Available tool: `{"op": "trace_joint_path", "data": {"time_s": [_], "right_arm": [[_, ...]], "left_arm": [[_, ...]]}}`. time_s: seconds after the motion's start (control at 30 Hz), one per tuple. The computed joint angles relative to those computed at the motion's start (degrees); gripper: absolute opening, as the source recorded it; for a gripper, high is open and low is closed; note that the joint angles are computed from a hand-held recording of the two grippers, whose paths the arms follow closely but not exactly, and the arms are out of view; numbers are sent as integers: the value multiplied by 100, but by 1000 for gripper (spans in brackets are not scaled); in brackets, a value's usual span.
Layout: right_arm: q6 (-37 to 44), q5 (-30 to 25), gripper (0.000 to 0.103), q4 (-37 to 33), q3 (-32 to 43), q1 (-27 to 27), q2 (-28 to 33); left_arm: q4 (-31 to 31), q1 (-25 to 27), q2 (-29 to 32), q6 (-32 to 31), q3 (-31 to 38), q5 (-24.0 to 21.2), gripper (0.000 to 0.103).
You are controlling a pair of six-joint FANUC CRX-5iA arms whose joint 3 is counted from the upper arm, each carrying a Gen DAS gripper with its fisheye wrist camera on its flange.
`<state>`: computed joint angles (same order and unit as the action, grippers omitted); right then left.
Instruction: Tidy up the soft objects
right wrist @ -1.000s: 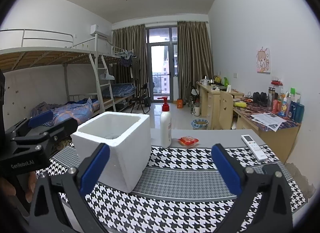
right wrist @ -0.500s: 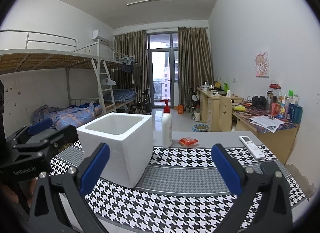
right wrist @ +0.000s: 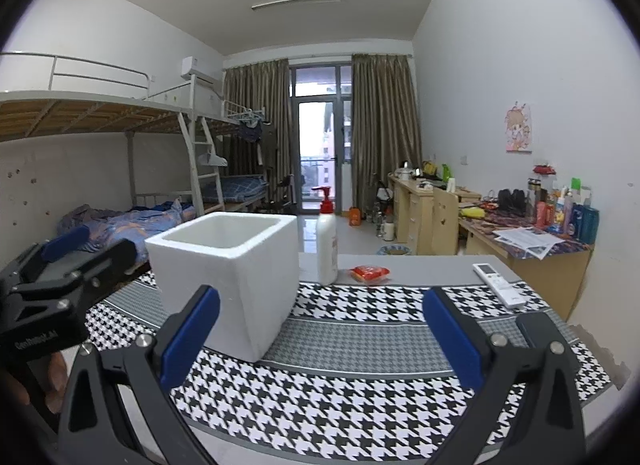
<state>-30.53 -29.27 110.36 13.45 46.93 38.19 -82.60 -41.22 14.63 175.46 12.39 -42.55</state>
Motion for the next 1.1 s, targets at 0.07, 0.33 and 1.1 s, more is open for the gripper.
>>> {"op": "trace_joint_path", "data": {"time_s": [0.07,0.33,1.1], "right_arm": [[-31,-3,102,-46,-22,3,18],[-121,43,102,180,-49,-24,63],[-146,17,102,264,-125,2,49]], "left_arm": [[-86,-44,45,100,-10,-136,102],[-86,-45,173,102,2,-147,102],[40,0,14,199,-275,-14,102]]}}
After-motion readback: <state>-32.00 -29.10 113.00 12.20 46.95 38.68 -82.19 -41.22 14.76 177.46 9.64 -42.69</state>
